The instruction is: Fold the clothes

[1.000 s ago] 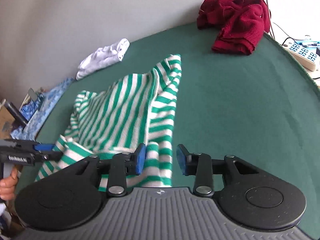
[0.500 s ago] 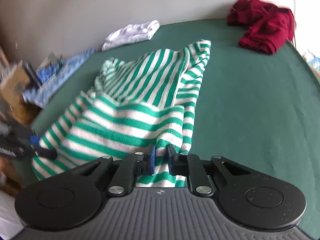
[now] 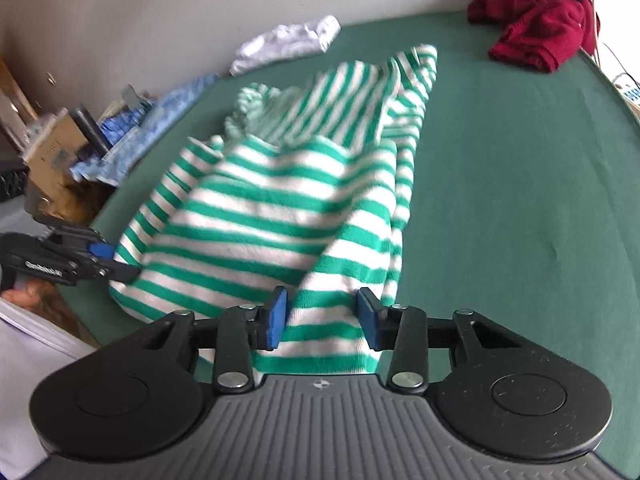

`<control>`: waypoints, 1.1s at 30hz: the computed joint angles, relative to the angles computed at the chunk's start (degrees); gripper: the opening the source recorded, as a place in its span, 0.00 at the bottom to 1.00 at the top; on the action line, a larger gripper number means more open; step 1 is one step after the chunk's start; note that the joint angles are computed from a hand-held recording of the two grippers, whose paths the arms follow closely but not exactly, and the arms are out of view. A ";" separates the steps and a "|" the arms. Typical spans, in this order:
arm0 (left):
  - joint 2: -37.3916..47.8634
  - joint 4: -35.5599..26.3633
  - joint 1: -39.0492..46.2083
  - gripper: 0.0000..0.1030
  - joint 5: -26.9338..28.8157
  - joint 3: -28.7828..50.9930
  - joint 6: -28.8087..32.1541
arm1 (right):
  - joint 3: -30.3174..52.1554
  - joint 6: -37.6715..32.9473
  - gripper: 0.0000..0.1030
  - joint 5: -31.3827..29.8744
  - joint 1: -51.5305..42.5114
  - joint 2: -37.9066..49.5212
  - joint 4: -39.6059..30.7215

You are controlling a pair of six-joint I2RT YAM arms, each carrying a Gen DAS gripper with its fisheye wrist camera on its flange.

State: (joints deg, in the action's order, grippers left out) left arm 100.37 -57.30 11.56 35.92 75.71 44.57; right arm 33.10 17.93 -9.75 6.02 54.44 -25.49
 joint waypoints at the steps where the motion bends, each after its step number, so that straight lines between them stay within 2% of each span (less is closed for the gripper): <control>1: 0.87 -1.16 0.16 0.27 0.23 1.15 -0.05 | -0.02 0.91 0.18 1.15 0.34 0.09 0.39; 2: 1.46 -2.45 0.43 0.23 0.49 2.31 0.46 | 0.22 1.67 0.10 0.65 -0.27 -0.34 0.13; 3: 2.05 -3.75 0.71 0.13 0.75 3.48 1.01 | 0.46 2.42 0.08 0.14 -0.92 -0.77 -0.15; 4: 2.06 -4.97 1.15 0.10 0.97 4.26 1.92 | 0.74 3.08 0.08 -0.39 -1.54 -1.21 -0.50; 7: 2.25 -9.47 2.66 0.04 1.80 7.05 4.70 | 2.90 2.17 0.07 -2.87 -2.82 -3.68 -5.62; 10: 4.59 -19.14 5.33 0.00 2.79 11.96 8.97 | 5.32 1.98 0.07 -6.82 -4.72 -6.02 -11.78; 12: 3.46 -18.98 6.05 0.00 0.48 9.60 10.77 | 5.59 2.20 0.07 -7.33 -4.34 -7.39 -13.64; 14: 2.14 -16.74 6.03 0.00 -2.20 6.22 10.80 | 4.31 1.92 0.08 -6.73 -3.38 -6.90 -12.03; 16: 0.28 -11.87 4.99 0.00 -4.55 2.24 8.78 | 1.98 3.28 0.18 -3.11 -1.57 -5.65 -7.95; 18: -1.62 -9.66 4.68 0.02 -3.27 0.49 6.94 | 0.10 3.87 0.36 -4.03 -3.07 -6.20 -5.29; 20: -4.80 -6.37 3.89 0.13 -2.39 -1.79 4.64 | -1.50 3.76 0.45 -5.22 -4.87 -7.70 -3.54; 22: -6.78 -3.12 3.33 0.44 -2.73 -2.95 3.53 | -2.13 3.28 0.51 -4.52 -5.42 -9.21 -3.07; 24: -6.82 -0.82 3.13 0.57 -3.26 -2.32 2.07 | -2.59 4.55 0.52 -4.04 -7.35 -10.61 -1.54; 26: -5.35 -0.42 3.58 0.61 -2.54 0.39 0.52 | -1.97 2.79 0.51 -3.33 -8.26 -9.38 1.65; 28: -5.16 0.77 3.90 0.74 -1.87 2.36 -1.43 | -0.93 -0.67 0.49 -3.45 -8.28 -6.76 5.19; 30: -5.33 3.12 3.02 0.81 -2.19 3.15 -3.95 | 0.88 -5.19 0.49 -3.38 -6.75 -2.57 8.16; 33: -6.97 8.99 -0.72 0.79 -4.32 1.21 -8.03 | 3.78 -10.62 0.49 0.51 -2.47 5.19 11.47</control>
State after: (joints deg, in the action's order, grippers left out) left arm 93.40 -48.31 10.85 31.59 76.92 36.53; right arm 36.89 7.31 -9.23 3.55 59.62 -14.03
